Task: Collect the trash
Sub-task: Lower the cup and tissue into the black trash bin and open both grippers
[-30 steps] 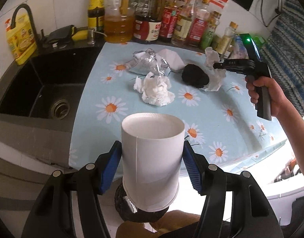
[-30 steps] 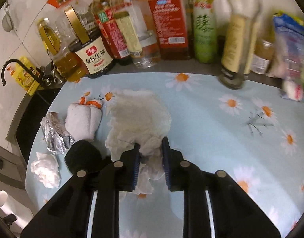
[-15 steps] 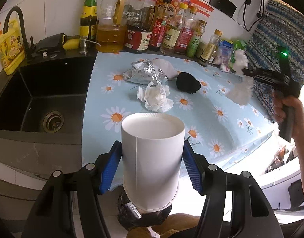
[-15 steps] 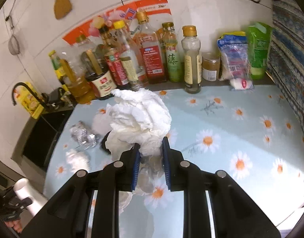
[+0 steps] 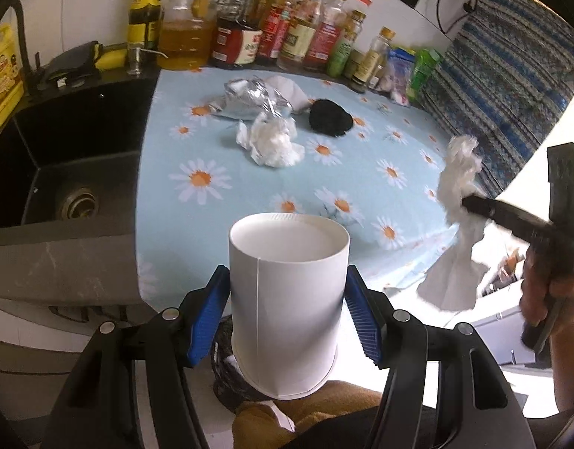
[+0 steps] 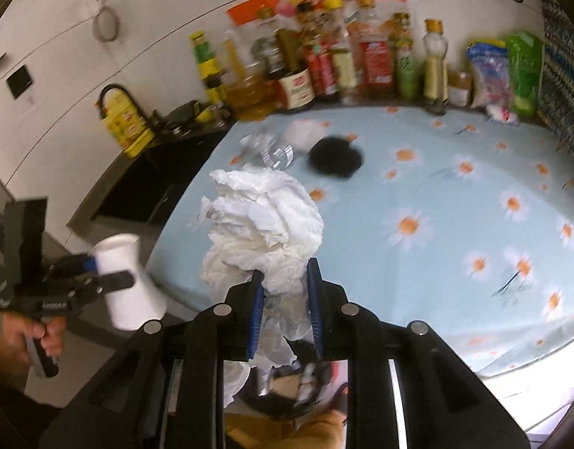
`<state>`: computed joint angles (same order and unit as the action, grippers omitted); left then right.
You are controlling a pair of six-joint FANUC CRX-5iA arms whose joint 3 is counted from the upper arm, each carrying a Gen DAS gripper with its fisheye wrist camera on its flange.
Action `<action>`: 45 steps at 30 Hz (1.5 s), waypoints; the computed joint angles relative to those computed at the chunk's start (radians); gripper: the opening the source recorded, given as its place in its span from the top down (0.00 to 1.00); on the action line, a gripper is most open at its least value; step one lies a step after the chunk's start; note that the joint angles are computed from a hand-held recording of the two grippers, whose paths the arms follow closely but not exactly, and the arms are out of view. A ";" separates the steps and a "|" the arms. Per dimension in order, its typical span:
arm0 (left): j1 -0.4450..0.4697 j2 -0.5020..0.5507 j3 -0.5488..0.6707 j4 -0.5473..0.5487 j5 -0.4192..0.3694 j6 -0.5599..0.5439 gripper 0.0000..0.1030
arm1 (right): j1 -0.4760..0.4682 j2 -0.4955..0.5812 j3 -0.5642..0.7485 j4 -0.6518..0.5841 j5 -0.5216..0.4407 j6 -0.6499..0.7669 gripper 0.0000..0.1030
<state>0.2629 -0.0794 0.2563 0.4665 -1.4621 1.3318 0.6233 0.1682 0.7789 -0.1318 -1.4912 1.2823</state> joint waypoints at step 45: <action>-0.066 0.093 -0.494 -0.220 0.032 0.028 0.42 | 0.032 0.053 -0.584 -0.238 0.052 -0.239 0.76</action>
